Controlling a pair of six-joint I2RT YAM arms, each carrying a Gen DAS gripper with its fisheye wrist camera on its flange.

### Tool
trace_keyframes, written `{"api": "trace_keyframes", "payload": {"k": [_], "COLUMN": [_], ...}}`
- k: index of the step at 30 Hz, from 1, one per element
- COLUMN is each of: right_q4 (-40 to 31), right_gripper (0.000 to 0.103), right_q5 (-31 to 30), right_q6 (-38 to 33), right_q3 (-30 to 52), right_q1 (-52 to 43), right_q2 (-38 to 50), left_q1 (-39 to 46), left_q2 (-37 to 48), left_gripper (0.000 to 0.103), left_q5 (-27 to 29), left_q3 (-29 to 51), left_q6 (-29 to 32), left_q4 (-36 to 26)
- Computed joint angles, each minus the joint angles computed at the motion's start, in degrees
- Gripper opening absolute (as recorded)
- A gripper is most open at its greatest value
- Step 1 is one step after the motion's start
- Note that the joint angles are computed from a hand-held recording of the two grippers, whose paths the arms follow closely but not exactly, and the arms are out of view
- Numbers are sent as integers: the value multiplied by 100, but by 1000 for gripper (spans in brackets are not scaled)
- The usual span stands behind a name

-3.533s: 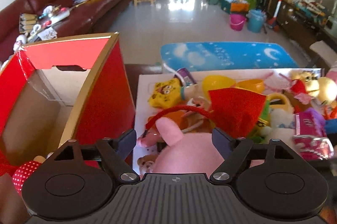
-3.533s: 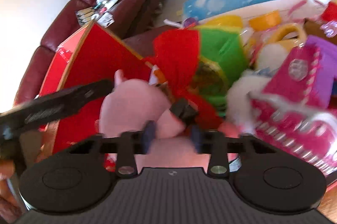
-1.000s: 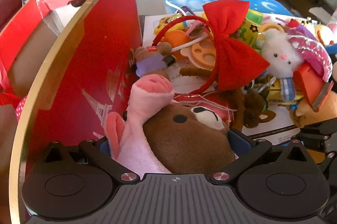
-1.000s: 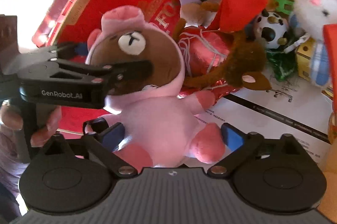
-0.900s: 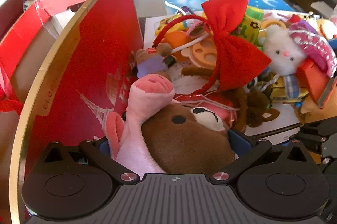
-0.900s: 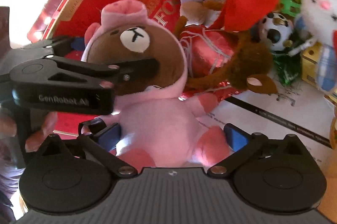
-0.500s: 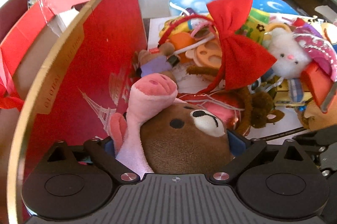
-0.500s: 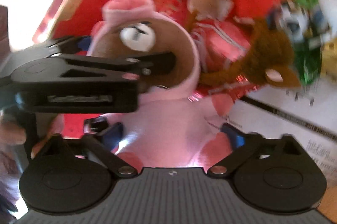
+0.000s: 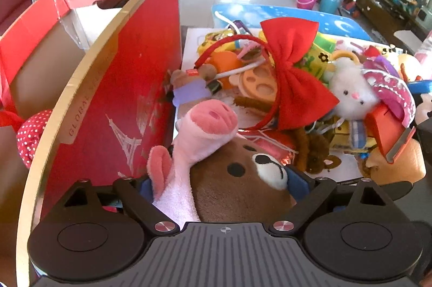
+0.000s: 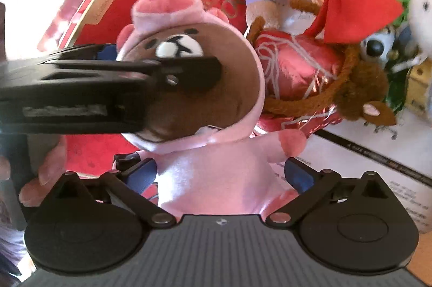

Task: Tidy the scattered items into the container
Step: 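Hold the brown bear plush with both grippers and tighten the grip, then lift the brown bear plush with both grippers and carry it over the red box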

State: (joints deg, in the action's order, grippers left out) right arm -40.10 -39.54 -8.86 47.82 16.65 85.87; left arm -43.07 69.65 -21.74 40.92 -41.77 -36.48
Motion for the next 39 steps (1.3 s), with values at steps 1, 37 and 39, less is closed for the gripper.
{"api": "trace_keyframes", "payload": {"k": [1, 37, 39], "right_q4": [-3, -454, -902], "right_gripper": [102, 84, 84], "right_q5": [-118, -55, -128], "right_q6": [147, 58, -351], "right_q3": [34, 56, 234], "right_q1": [-56, 25, -326], "right_q2": [119, -737, -830], "left_q1": [14, -591, -711], "left_q2": [-11, 6, -59], "left_gripper": [92, 97, 97], "left_q5": [32, -432, -547], "left_q3": [-61, 550, 670], "left_q6": [36, -260, -284], "left_q4": [47, -387, -497]}}
